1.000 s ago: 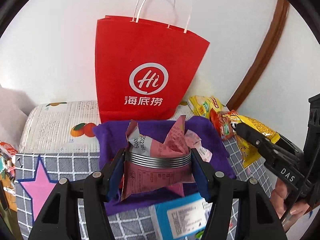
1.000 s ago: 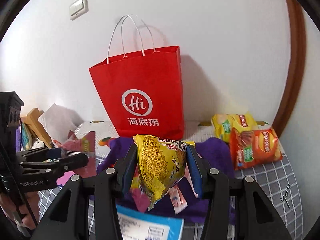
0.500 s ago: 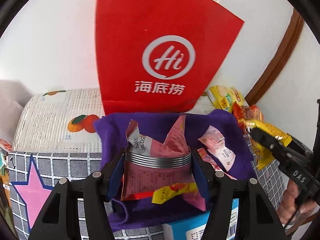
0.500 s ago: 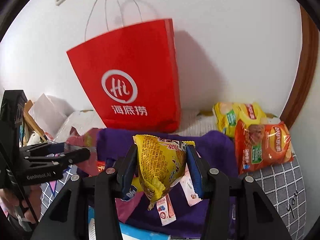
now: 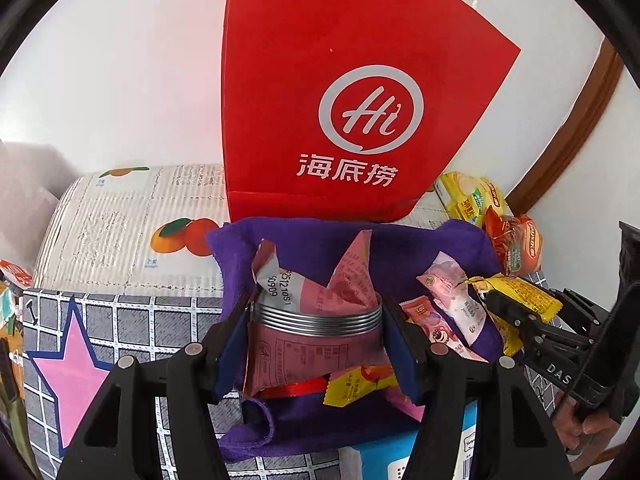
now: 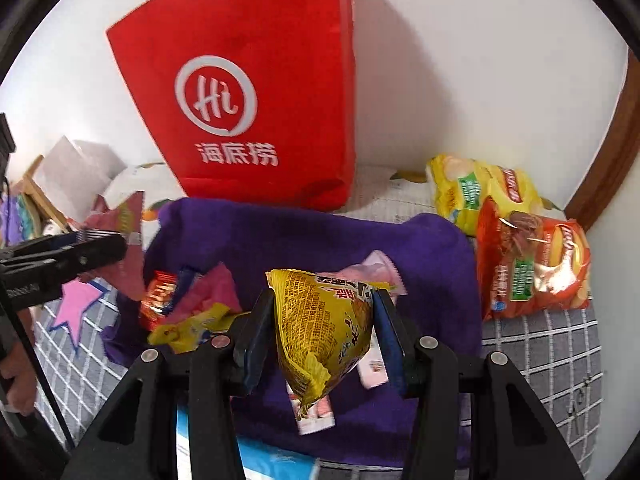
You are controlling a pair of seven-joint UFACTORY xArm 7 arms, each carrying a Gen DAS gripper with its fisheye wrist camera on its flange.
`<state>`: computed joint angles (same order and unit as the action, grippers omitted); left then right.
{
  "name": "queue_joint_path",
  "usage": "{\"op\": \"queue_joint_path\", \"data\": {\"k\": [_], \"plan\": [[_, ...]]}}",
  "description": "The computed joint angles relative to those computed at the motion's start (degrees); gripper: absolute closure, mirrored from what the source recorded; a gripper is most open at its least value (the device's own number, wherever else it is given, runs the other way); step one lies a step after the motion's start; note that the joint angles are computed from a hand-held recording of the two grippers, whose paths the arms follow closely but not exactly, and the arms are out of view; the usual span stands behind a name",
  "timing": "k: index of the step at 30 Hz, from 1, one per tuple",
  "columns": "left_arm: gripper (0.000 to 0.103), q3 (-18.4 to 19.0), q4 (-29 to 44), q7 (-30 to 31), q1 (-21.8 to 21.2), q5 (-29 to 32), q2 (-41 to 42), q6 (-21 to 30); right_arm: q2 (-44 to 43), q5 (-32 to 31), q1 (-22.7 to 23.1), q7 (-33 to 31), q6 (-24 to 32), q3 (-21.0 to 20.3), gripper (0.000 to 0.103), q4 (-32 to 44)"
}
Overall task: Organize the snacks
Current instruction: 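Carry both held snacks up over the purple towel with both tools, then open the right tool to drop the yellow triangular bag on the towel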
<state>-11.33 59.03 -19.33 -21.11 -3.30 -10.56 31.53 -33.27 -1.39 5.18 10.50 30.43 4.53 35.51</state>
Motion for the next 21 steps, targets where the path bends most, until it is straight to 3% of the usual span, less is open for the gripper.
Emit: {"op": "queue_joint_path", "data": {"k": [12,21], "plan": [[0.043,-0.38,0.32,-0.23,-0.41,0.35,0.25,0.40,2.64,-8.49,-4.11,6.49,1.39,4.86,0.055,1.06],[0.043,-0.41,0.39,0.74,-1.01,-0.29,0.22,0.48,4.13,-10.81,-2.91,6.96,1.37,4.14,0.055,1.00]]}}
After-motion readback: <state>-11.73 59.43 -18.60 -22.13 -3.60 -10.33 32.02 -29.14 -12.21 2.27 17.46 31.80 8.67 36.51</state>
